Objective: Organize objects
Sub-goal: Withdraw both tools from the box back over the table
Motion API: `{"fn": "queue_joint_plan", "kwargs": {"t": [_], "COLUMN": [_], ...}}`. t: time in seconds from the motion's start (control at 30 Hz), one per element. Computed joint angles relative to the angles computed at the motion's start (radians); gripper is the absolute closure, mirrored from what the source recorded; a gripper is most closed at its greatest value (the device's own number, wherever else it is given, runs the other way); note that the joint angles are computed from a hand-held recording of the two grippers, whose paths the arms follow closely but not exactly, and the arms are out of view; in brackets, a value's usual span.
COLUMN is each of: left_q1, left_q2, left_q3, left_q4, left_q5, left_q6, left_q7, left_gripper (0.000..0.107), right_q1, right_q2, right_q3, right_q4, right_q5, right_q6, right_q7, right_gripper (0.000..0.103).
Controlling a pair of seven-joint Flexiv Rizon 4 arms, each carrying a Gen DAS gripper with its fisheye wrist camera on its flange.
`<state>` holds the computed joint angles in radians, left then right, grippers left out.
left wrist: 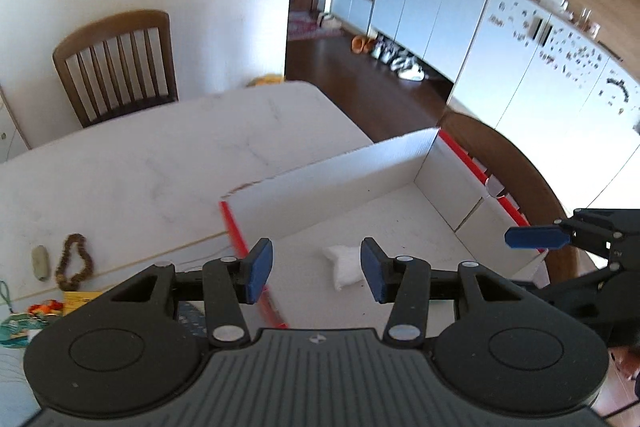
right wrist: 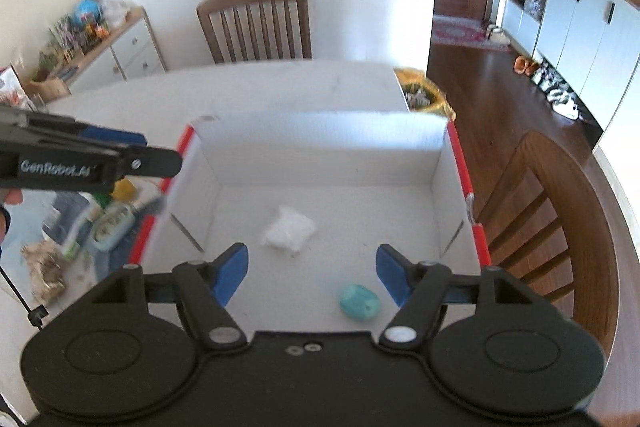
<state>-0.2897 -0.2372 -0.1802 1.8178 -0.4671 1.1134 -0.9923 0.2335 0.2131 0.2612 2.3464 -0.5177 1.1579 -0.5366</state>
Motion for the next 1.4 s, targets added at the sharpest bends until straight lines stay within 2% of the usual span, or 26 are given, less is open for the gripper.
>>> {"fn": "queue_joint_plan", "kwargs": {"t": [0.17,0.47,0.63,0.7,0.9,1.0,1.27,1.4], "left_q1": [0.039,0.059,0.073,0.078,0.104,0.11,0.139,0.15], "left_q2": [0.069,0.175,0.21,0.22,0.236,0.24,0.236,0.236], "left_q3": [-0.008,0.066,0.109,0.122,0.154,0.16,0.177,0.182], "left_q4": [0.089,0.207,0.252,0.268,0.298,0.313,0.341,0.362], "left_q5": [-0.155,-0.366,-0.451,-0.489,-0.572,-0.641,-0.767,-0.855], "left_q6": [0.046,0.039,0.043,0.049,0.045,0.057,0.031,0.013], "left_q7": [0.163,0.4,0.499,0.542,0.643,0.714,0.867,0.971], "left_gripper": [0.059,0.051,0.04,0.035,0.025,0.023,0.007,0.005], "right_q1": [-0.028,0.013,0.06,0.085,0.163,0.202,0.3,0.327], "right_q2": [-0.002,-0.035,-0.061,-0.072,-0.121,-0.153,-0.246,-0.282], "right_q3": [0.042,0.066,0.074,0.074,0.071,0.066,0.042,0.023], "right_q4": [-0.012,-0.036,-0.06,-0.074,-0.122,-0.147,-0.231,-0.264], "right_q5": [-0.165,-0.377,-0.508,-0.537,-0.597,-0.617,-0.62,-0.617], "right_q6": [0.003,-0.015,-0.042,-0.067,-0.131,-0.155,-0.217,-0.223], "right_q7": [0.171,0.468,0.639,0.676,0.769,0.804,0.809,0.81], "right_gripper": [0.029,0.022,0.016,0.012,0.006,0.004,0.004,0.004]}}
